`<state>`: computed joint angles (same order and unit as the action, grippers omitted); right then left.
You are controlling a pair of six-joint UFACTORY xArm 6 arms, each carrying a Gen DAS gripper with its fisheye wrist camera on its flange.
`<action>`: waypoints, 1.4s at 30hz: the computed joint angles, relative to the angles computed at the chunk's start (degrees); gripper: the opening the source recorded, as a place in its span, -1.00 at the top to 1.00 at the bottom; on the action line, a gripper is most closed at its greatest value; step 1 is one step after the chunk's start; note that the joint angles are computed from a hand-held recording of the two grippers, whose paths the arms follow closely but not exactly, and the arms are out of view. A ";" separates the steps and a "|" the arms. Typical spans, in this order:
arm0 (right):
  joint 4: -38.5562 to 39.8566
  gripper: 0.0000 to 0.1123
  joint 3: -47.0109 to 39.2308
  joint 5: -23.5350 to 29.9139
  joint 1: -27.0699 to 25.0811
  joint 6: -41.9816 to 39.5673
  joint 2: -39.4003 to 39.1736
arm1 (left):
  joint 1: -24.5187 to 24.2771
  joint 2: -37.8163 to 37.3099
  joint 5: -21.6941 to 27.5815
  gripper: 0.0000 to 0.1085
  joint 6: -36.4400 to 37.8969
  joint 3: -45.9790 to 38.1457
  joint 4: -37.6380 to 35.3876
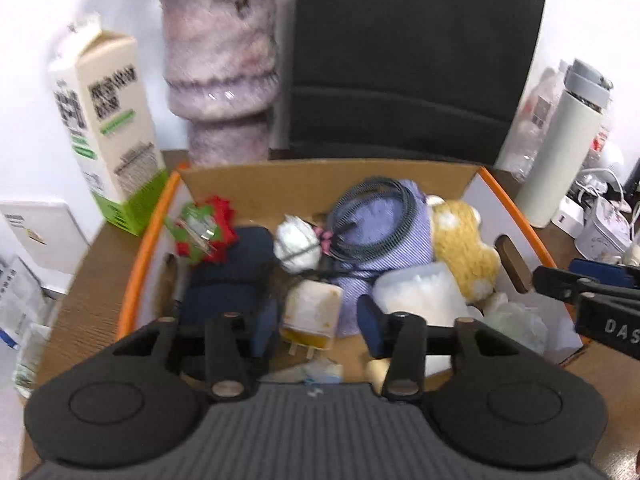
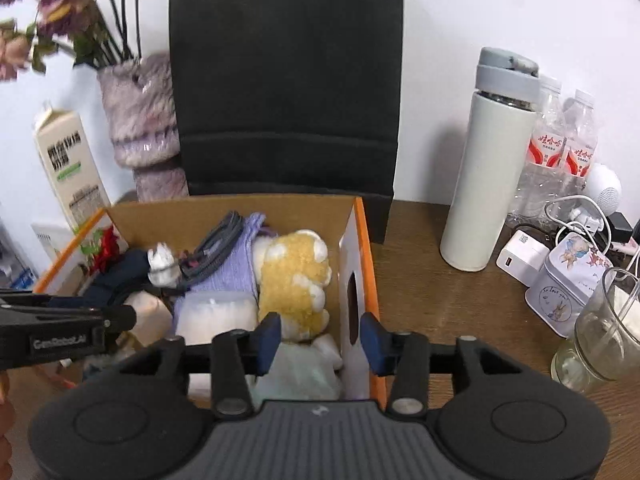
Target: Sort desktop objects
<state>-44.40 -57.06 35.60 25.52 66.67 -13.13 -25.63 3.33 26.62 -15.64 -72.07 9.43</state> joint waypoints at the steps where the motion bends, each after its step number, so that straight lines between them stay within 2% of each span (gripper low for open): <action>1: -0.25 0.22 -0.12 -0.21 0.03 0.00 -0.35 | 0.11 -0.34 0.52 -0.12 -1.04 -0.20 1.15; 2: -0.33 0.18 -0.17 -0.30 0.19 -0.27 -0.65 | 0.21 -0.74 0.91 -0.18 -2.23 -0.20 2.53; 4: -0.97 0.05 -0.53 0.23 0.99 -0.39 -0.95 | 0.45 -1.48 1.41 -0.49 -3.27 0.07 4.03; 6: -1.05 -0.08 -0.42 0.55 1.94 -0.94 -1.38 | 0.57 -2.09 2.92 -0.56 -3.75 0.18 4.18; 9: -1.11 -0.11 0.19 0.92 3.35 -0.98 -2.07 | 0.75 -3.51 4.76 -0.72 -6.23 1.49 6.52; 12: -4.29 -0.11 2.07 0.70 5.21 2.08 -3.90 | 1.14 -7.71 1.17 -0.81 -5.91 7.29 7.66; 14: -9.72 -0.12 3.91 0.59 7.02 6.75 -5.59 | 1.39 -11.54 -3.44 -0.90 -7.01 12.78 9.67; 18: -20.98 -0.27 8.75 2.15 11.14 21.49 -9.19 | 1.81 -19.05 -10.68 -0.90 -9.55 23.35 13.37; 22: -24.60 -0.29 13.59 3.83 15.30 28.58 -12.02 | 2.46 -25.27 -14.28 -0.90 -11.31 32.28 14.56; 25: -24.94 -0.32 16.59 5.62 18.49 31.36 -13.49 | 2.96 -29.51 -14.12 -0.90 -13.74 37.81 16.52; 30: -23.56 -0.33 21.13 8.99 24.51 36.36 -15.05 | 2.53 -37.50 -13.45 -0.90 -10.67 46.89 10.28; 33: -22.66 -0.33 22.20 11.41 28.13 37.45 -14.51 | 2.54 -42.52 -12.96 -0.90 -13.32 51.25 13.42; 35: -21.97 -0.33 22.57 12.76 30.37 38.13 -14.16 | 2.19 -45.31 -11.49 -0.90 -14.84 53.02 14.86; 38: -20.46 -0.35 22.98 13.31 32.15 39.64 -14.15 | 1.71 -48.81 -10.61 -0.90 -10.73 55.68 11.14; 39: -20.77 -0.35 22.82 14.81 33.48 40.60 -14.15 | 1.73 -49.49 -9.92 -0.90 -11.48 56.08 11.68; 42: -19.81 -0.39 22.81 15.00 34.97 40.54 -14.13 | 1.67 -51.01 -8.78 -0.90 -13.76 57.15 13.53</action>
<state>-64.21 -34.25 50.60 60.49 107.21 -27.25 -23.96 -47.68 17.84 -29.40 -14.93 22.96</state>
